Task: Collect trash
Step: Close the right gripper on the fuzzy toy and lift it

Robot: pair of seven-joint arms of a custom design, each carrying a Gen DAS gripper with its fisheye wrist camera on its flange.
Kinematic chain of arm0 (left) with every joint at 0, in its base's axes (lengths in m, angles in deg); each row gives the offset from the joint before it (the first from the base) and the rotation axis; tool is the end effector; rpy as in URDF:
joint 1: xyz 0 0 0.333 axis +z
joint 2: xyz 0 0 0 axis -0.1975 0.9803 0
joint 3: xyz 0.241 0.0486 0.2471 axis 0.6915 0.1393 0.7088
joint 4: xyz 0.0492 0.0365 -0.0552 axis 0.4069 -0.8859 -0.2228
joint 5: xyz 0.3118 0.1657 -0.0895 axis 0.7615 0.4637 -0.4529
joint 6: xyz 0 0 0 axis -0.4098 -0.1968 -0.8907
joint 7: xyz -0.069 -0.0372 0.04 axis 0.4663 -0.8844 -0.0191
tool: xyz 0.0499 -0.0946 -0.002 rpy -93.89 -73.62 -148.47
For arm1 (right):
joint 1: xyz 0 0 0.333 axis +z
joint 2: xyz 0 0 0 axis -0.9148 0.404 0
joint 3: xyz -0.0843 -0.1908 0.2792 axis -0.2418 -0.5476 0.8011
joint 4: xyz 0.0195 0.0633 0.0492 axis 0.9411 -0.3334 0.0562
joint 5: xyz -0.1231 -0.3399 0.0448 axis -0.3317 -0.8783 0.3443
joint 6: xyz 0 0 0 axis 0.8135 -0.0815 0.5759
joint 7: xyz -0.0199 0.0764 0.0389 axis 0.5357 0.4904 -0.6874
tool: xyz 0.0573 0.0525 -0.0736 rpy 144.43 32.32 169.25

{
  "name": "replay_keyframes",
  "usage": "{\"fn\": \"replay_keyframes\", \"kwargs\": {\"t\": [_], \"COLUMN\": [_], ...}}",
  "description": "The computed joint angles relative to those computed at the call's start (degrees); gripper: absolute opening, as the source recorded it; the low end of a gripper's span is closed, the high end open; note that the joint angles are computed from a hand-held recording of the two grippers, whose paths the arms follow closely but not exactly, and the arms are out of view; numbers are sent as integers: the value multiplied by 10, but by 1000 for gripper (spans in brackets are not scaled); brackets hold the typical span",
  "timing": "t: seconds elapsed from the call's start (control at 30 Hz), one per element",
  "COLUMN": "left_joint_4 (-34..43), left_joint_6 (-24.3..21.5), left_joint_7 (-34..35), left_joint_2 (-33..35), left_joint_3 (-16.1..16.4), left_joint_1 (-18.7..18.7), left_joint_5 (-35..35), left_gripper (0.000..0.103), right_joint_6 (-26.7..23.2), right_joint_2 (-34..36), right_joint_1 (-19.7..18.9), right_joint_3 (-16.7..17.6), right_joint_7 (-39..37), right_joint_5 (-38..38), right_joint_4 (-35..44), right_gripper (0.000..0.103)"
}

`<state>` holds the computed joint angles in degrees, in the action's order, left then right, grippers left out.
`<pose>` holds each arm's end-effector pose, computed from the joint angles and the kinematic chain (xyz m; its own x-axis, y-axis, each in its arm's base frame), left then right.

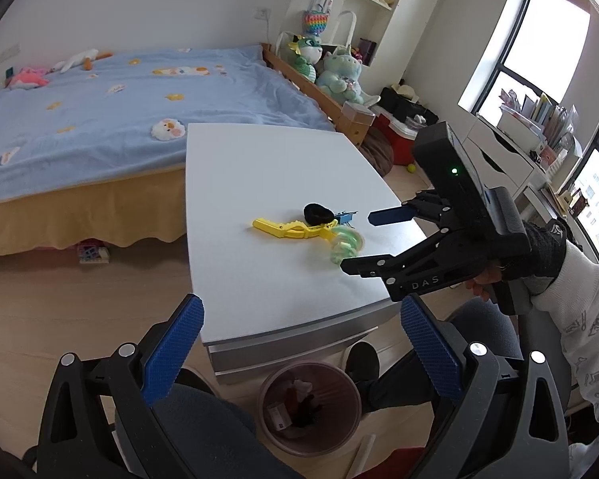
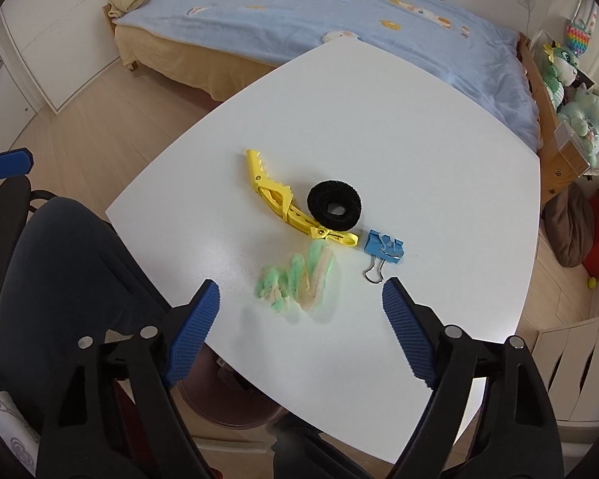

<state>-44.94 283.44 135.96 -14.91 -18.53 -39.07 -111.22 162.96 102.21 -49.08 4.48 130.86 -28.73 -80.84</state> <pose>0.5778 -0.2338 0.3128 0.0337 -0.9571 0.2880 -0.7308 -0.2201 -0.6461 0.7661 0.3109 0.2699 0.8708 -0.4911 0.0257 -0.4461 -0.8108 -0.3790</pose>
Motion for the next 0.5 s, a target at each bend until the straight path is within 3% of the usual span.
{"fn": "replay_keyframes", "kwargs": {"t": [0.13, 0.2, 0.4, 0.5], "left_joint_4": [-2, -4, -7, -3], "left_joint_6": [3, 5, 12, 10], "left_joint_7": [-2, -3, -8, -7], "left_joint_2": [0, 0, 2, 5], "left_joint_3": [-6, -10, -31, -26], "left_joint_1": [7, 10, 31, 27], "left_joint_5": [3, 4, 13, 13], "left_gripper": [95, 95, 95, 95], "right_joint_6": [-25, -46, -23, -16], "right_joint_2": [30, 50, 34, 27], "right_joint_1": [12, 16, 13, 9], "right_joint_3": [-12, -16, -16, -11], "right_joint_7": [9, 10, 9, 10], "right_joint_5": [-11, -14, -10, -5], "right_joint_4": [49, 87, 54, 39], "right_gripper": [64, 51, 24, 20]}}
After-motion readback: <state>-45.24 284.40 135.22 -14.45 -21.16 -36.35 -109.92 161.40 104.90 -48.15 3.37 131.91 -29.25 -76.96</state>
